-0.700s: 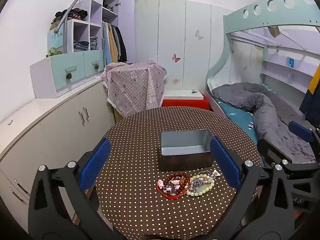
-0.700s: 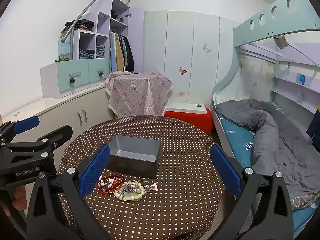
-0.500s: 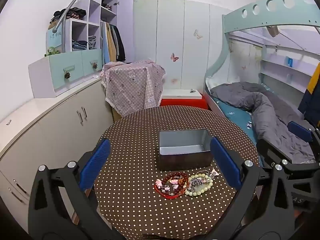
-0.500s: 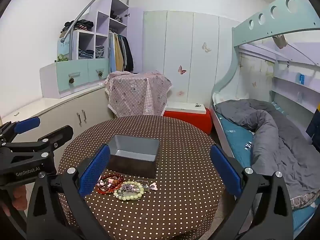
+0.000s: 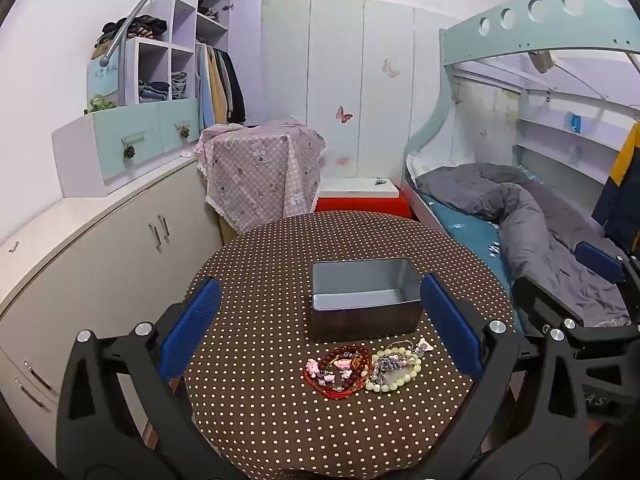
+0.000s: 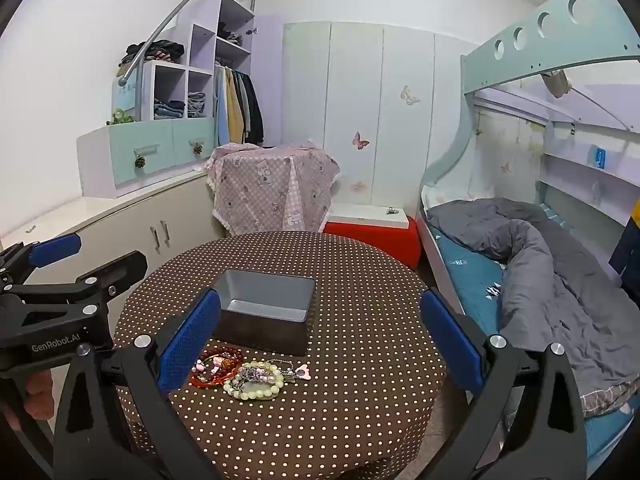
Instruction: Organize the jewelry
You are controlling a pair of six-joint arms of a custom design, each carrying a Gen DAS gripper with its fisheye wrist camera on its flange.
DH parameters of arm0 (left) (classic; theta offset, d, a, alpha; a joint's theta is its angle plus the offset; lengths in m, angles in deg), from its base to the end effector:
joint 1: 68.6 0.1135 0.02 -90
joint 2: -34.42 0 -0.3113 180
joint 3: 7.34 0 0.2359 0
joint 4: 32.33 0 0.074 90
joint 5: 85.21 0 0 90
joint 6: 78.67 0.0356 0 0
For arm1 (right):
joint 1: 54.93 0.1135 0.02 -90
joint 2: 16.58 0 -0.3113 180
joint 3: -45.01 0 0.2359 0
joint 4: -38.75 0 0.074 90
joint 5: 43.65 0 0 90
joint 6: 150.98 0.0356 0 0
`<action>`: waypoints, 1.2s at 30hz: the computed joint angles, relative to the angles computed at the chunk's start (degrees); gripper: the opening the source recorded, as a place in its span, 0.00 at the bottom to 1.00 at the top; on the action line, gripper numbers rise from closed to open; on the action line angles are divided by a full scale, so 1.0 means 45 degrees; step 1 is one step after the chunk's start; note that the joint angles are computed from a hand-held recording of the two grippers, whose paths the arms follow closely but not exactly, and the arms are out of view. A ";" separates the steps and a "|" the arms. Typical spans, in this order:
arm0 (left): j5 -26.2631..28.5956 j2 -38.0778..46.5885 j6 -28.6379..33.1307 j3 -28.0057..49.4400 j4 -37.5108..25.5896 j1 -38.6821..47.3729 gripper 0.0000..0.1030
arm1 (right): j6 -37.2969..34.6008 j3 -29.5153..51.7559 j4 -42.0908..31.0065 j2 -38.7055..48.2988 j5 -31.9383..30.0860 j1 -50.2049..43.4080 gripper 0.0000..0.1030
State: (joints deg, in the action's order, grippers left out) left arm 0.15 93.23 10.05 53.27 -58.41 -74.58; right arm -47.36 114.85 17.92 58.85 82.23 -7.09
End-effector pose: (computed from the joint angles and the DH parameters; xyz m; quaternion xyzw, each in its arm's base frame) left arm 0.1936 -0.0174 0.3422 0.0125 0.8395 -0.0004 0.5432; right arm 0.1957 0.1851 0.3460 -0.0828 0.8206 0.0311 0.5646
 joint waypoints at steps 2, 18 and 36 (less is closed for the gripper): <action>0.0105 -0.0046 -0.0001 -0.0004 -0.0005 0.0063 0.94 | -0.0048 -0.0024 0.0031 -0.0030 -0.0044 -0.0054 0.93; -0.0127 -0.0153 -0.0031 -0.0224 0.0203 -0.0141 0.94 | 0.0125 0.0021 -0.0095 0.0062 0.0046 0.0028 0.93; -0.0112 -0.0234 0.0012 -0.0302 0.0278 -0.0066 0.94 | 0.0300 -0.0042 0.0029 0.0110 -0.0072 0.0074 0.93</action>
State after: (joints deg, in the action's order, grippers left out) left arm -0.35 92.17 10.11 51.91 -57.16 -74.87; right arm -46.01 114.66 18.05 59.35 81.90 -6.75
